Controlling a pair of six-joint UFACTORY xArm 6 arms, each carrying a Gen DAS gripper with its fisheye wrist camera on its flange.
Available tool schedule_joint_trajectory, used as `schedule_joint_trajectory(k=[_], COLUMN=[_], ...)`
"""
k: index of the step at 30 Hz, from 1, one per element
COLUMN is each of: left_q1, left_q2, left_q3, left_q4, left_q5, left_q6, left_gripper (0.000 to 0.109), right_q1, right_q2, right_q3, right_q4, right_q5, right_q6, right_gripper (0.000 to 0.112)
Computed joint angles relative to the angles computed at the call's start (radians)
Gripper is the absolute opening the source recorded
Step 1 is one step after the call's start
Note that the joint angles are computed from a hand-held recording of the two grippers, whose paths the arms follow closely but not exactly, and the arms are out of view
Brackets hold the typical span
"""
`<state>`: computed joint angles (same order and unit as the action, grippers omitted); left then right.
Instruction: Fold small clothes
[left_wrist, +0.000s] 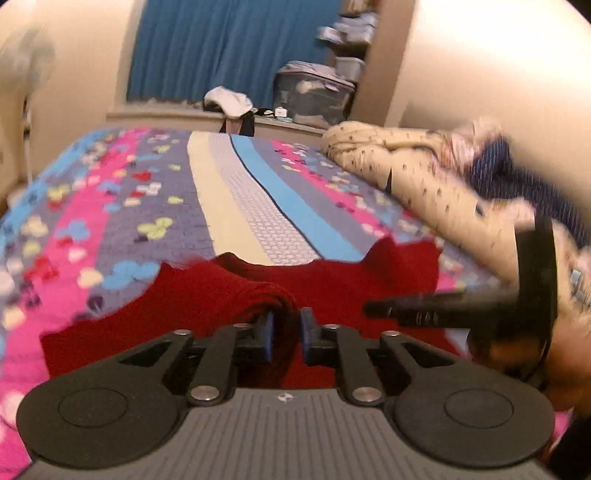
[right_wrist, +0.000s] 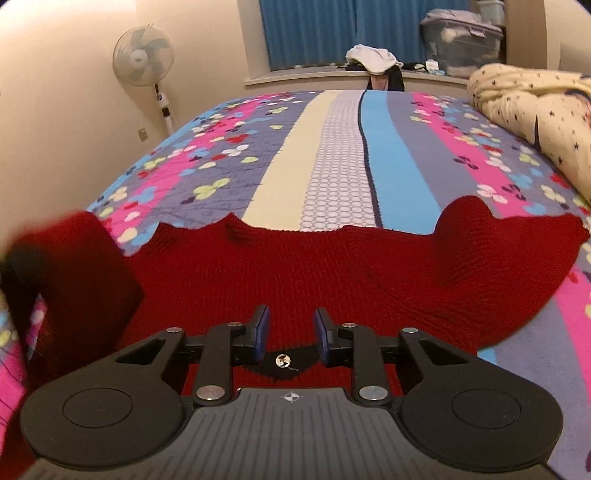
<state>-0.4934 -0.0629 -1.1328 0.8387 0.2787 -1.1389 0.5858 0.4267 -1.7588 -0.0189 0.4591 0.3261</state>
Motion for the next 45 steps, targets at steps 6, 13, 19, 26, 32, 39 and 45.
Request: schedule_joint_trajectory(k=[6, 13, 19, 26, 32, 39, 45], left_q1=[-0.012, 0.015, 0.134, 0.132, 0.123, 0.114, 0.107], left_q2=[-0.186, -0.279, -0.213, -0.179, -0.135, -0.103, -0.106], left_q3=[0.073, 0.147, 0.156, 0.146, 0.121, 0.098, 0.092], left_q4=[-0.036, -0.113, -0.432, -0.493, -0.522, -0.498, -0.451], left_q5=[0.241, 0.472, 0.438, 0.469, 0.464, 0.464, 0.463], left_q6=[-0.183, -0.257, -0.105, -0.067, -0.034, -0.032, -0.043], left_gripper=[0.029, 0.029, 0.032, 0.038, 0.038, 0.035, 0.023], right_q1=[0.004, 0.056, 0.125, 0.163, 0.164, 0.165, 0.129], right_q2=[0.016, 0.014, -0.004, -0.022, -0.018, -0.021, 0.001], right_q3=[-0.009, -0.023, 0.022, 0.104, 0.086, 0.105, 0.016], right_q4=[0.215, 0.455, 0.406, 0.15, 0.138, 0.08, 0.342], right_q5=[-0.037, -0.057, -0.065, -0.135, -0.111, -0.126, -0.085], right_q6=[-0.158, -0.569, -0.814, -0.827, -0.841, -0.832, -0.776], right_gripper=[0.03, 0.042, 0.047, 0.047, 0.046, 0.036, 0.02])
